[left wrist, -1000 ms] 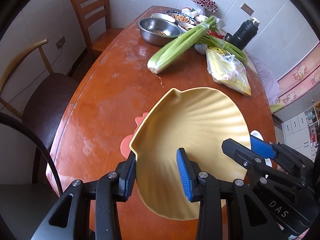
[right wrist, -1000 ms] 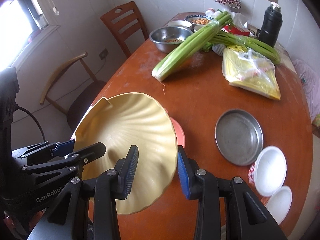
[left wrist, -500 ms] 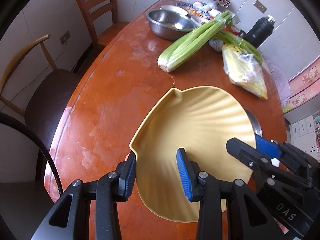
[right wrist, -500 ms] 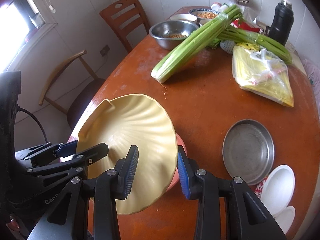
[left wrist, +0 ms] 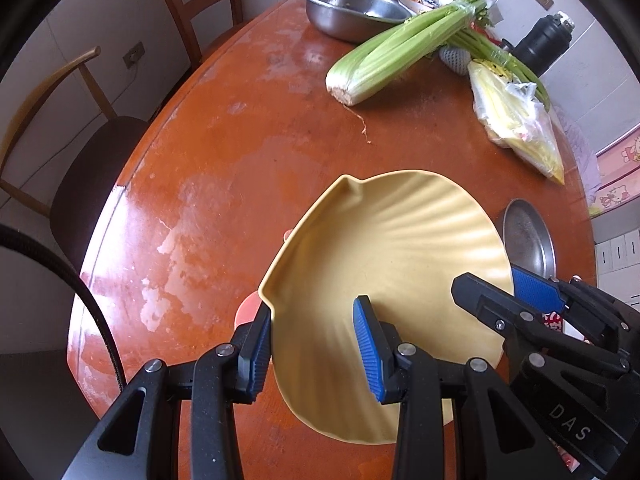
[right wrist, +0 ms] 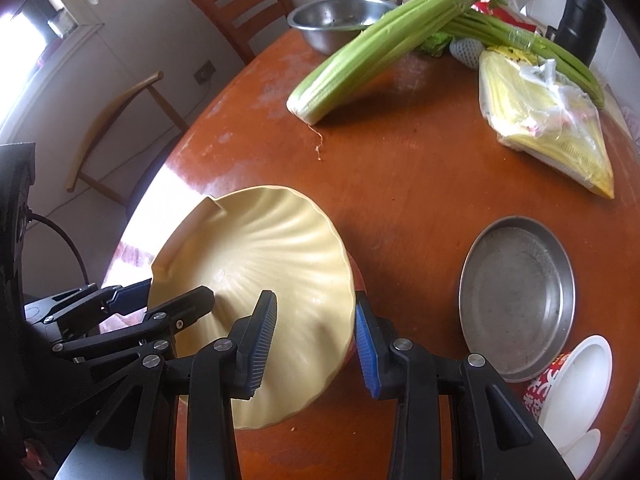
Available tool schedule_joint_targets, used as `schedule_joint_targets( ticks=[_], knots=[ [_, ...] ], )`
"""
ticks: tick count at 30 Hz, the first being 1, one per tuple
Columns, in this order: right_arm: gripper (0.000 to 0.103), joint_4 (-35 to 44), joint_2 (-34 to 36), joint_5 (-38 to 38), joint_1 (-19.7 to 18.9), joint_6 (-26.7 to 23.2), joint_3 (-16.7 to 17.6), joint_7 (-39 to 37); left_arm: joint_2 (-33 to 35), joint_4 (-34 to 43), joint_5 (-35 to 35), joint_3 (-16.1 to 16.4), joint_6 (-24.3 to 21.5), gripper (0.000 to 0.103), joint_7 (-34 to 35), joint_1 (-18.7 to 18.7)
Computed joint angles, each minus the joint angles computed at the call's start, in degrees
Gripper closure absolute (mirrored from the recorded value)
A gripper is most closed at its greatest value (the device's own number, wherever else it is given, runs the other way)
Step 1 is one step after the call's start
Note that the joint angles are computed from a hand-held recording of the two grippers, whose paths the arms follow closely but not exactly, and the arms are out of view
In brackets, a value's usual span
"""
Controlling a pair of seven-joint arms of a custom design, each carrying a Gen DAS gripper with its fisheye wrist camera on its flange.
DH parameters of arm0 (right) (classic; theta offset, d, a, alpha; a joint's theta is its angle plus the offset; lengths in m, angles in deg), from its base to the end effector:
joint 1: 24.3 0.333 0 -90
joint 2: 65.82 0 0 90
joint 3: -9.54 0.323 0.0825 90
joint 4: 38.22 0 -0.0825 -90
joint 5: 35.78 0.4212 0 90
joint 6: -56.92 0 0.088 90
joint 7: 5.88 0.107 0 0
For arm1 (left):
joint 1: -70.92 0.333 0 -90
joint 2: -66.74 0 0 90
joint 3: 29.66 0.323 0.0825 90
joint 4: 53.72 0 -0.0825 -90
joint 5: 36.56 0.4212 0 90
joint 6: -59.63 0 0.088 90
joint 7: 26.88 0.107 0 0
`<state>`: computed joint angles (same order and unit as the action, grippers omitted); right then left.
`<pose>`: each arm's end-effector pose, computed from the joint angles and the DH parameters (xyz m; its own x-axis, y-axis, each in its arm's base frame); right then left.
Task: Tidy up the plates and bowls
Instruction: 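Lift the yellow shell plate with both grippers and carry it over the pink plate, then lower the yellow shell plate onto the pink bear plate with both grippers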
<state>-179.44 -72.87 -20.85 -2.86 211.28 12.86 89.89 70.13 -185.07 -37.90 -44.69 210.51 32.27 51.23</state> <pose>0.4763 0.2103 0.3585 0.1471 -0.9667 -0.2096 -0.9491 -0.0782 -0.3052 0.4714 -0.3256 0.3355 -0.0649 -0.9832 0.1707 -0.9744 0.0255 -0.2235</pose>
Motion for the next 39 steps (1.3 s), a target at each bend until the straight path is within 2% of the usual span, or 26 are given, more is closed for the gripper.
schedule_joint_targets(
  ticks=[12,17,39],
  knots=[
    [0.064,1.44,2.83,2.2,-0.38,-0.15,0.5,-3.21,1.75,0.5,3.52,0.59,0.04,0.064,-3.02,-0.52],
    [0.064,2.19,3.8,-0.01,-0.68,-0.56,1.27,-1.59,2.15,1.05,6.55,0.79,-0.85,0.064,-4.45,-0.94],
    [0.064,2.72,5.66,-0.69,-1.73,-0.74,1.73,-0.59,1.54,0.37,4.28,0.41,-0.56,0.064,-2.15,-0.7]
  ],
)
